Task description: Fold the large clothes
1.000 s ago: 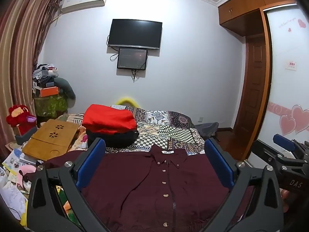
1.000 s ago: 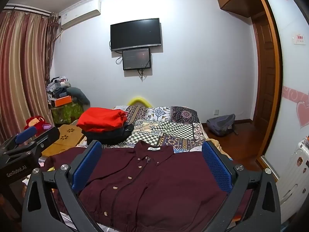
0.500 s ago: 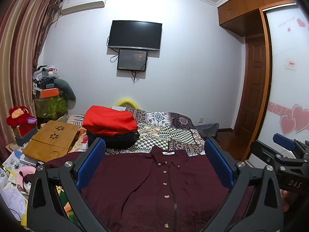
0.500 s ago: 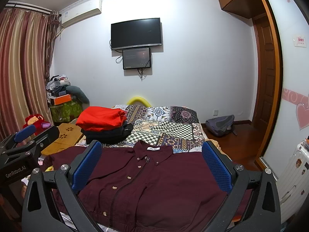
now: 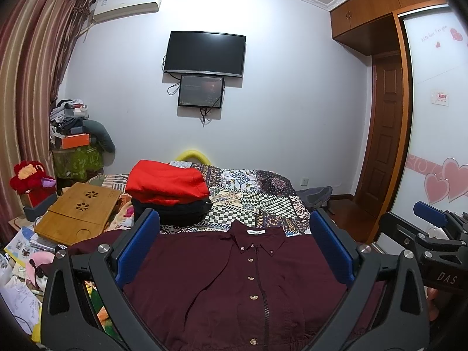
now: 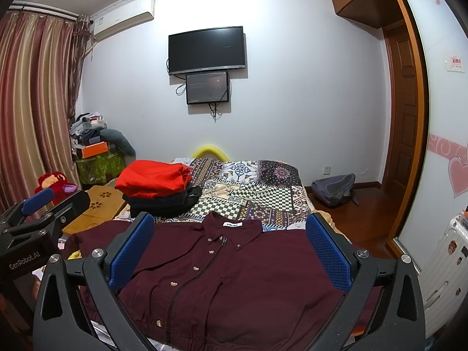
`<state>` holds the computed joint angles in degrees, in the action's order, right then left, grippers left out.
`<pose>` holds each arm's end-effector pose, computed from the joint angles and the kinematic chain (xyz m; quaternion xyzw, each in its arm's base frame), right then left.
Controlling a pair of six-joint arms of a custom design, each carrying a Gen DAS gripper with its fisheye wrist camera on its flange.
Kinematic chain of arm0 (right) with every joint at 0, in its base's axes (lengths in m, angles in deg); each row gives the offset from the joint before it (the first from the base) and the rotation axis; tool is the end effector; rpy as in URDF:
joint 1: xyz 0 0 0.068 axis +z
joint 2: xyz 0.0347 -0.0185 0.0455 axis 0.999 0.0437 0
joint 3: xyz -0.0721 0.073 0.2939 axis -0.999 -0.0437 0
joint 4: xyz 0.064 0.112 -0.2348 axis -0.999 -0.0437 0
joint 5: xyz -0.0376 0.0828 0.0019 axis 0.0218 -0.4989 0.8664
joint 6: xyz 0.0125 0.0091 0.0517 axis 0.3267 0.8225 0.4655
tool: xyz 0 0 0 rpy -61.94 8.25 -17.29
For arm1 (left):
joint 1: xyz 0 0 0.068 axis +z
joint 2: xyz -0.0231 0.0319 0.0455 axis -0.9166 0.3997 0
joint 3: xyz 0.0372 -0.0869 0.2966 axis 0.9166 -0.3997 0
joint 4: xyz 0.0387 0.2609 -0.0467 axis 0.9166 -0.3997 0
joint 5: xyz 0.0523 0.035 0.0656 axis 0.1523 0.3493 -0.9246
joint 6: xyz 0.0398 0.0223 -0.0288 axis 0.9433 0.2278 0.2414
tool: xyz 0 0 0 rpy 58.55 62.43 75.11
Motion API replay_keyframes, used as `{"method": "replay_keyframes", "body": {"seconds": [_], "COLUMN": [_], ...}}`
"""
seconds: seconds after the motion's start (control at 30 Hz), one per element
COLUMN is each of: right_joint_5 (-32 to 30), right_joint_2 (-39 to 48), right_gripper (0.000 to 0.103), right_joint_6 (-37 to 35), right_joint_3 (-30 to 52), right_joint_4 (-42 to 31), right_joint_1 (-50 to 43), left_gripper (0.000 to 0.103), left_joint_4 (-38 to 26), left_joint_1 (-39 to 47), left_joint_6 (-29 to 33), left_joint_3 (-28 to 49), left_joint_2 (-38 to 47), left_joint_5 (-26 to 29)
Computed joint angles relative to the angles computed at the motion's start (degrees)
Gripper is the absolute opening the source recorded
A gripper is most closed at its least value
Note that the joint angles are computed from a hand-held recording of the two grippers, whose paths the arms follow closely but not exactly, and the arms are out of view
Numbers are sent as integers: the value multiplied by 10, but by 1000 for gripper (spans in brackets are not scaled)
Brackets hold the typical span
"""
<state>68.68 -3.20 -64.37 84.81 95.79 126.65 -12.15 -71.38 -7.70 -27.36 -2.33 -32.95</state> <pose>0.2078 0.1352 0.2422 0.1025 0.7991 -0.0417 0.5909 0.2567 -0.0331 0.2296 0.1183 0.7794 -0.1551 0.5954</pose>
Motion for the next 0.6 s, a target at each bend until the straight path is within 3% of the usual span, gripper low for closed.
{"method": "replay_keyframes", "body": {"seconds": [0.6], "right_joint_5": [0], "right_joint_2": [2], "right_gripper": [103], "right_joint_6": [2], "right_joint_3": [3], "right_joint_4": [-5], "right_joint_1": [0], "left_gripper": [103], "left_joint_4": [6], "left_joint_1": [3], "left_joint_6": [-2], "left_joint_3": [-4], "left_joint_2": [-1], "left_joint_5": [2]}}
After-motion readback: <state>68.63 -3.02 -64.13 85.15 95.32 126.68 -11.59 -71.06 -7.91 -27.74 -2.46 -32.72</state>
